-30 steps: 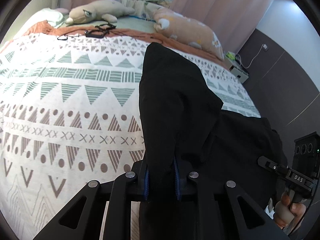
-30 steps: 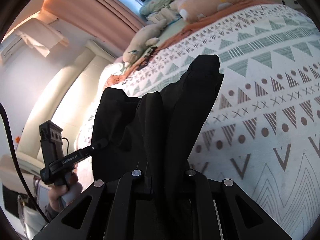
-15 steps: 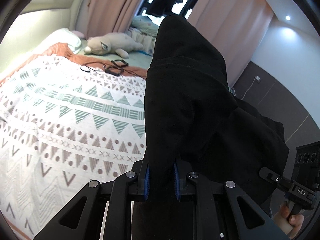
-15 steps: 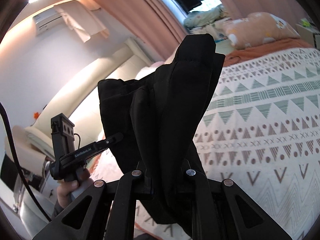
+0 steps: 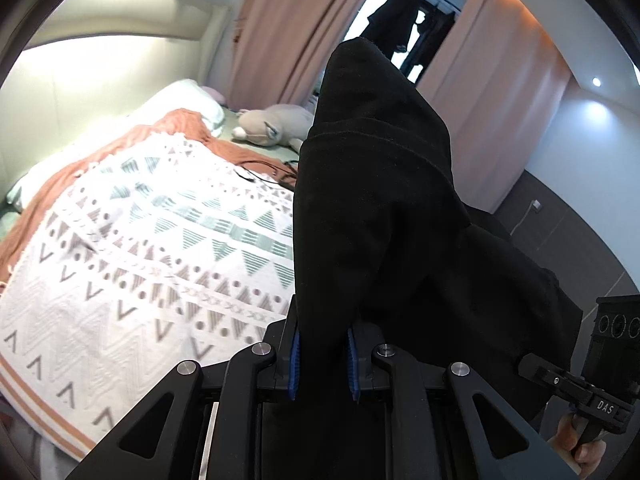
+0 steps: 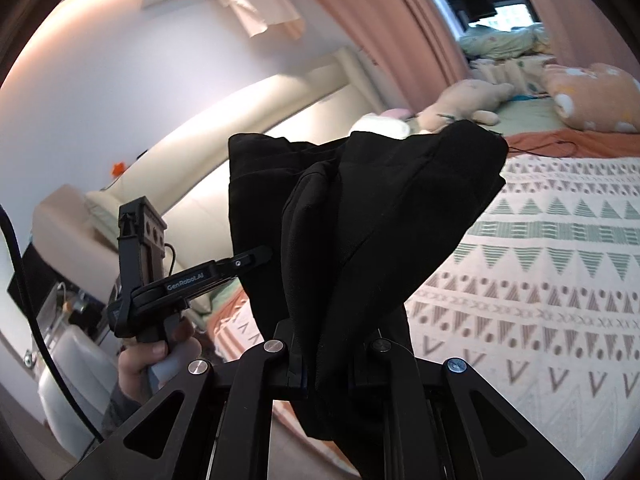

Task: Fold large clothes
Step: 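Lift the folded jacket with both tools and carry it toward the headboard, then lower the folded jacket onto the bed corner beside the headboard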

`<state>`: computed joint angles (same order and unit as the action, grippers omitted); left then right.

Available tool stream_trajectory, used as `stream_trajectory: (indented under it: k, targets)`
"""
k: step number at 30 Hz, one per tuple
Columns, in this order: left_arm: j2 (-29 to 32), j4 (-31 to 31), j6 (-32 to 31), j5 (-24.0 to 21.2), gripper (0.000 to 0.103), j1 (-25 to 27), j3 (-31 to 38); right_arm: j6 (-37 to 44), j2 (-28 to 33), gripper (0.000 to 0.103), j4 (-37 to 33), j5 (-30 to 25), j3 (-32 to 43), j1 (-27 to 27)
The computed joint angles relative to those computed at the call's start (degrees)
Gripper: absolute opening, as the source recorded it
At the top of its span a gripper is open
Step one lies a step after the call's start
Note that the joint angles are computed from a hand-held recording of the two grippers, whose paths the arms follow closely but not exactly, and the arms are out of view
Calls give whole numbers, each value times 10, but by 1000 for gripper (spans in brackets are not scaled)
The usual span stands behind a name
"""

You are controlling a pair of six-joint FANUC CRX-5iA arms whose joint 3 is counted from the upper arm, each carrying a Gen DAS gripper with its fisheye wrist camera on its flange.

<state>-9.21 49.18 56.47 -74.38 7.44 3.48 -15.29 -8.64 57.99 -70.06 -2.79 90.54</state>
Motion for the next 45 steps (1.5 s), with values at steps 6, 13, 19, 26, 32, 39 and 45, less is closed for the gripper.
stream_trajectory:
  k: [6, 13, 19, 26, 32, 39, 45]
  targets:
    - [18, 18, -25, -35, 18, 90, 17, 67, 68, 13, -38, 83, 68, -42]
    - [35, 20, -52, -64, 18, 190, 43, 174, 169, 13, -114, 156, 189, -80]
    - [52, 2, -47, -66, 18, 243, 72, 293, 275, 13, -208, 176, 339, -104]
    - [64, -31, -31, -56, 18, 296, 95, 422, 402, 13, -321, 160, 539, -122]
    - [66, -79, 1, -17, 18, 299, 113, 486, 487, 14, -410, 164, 673, -137]
    - [87, -141, 30, 11, 18, 276, 141, 495, 491, 14, -491, 233, 644, -162]
    - [122, -194, 65, 40, 18, 220, 156, 491, 445, 14, -548, 310, 521, -200]
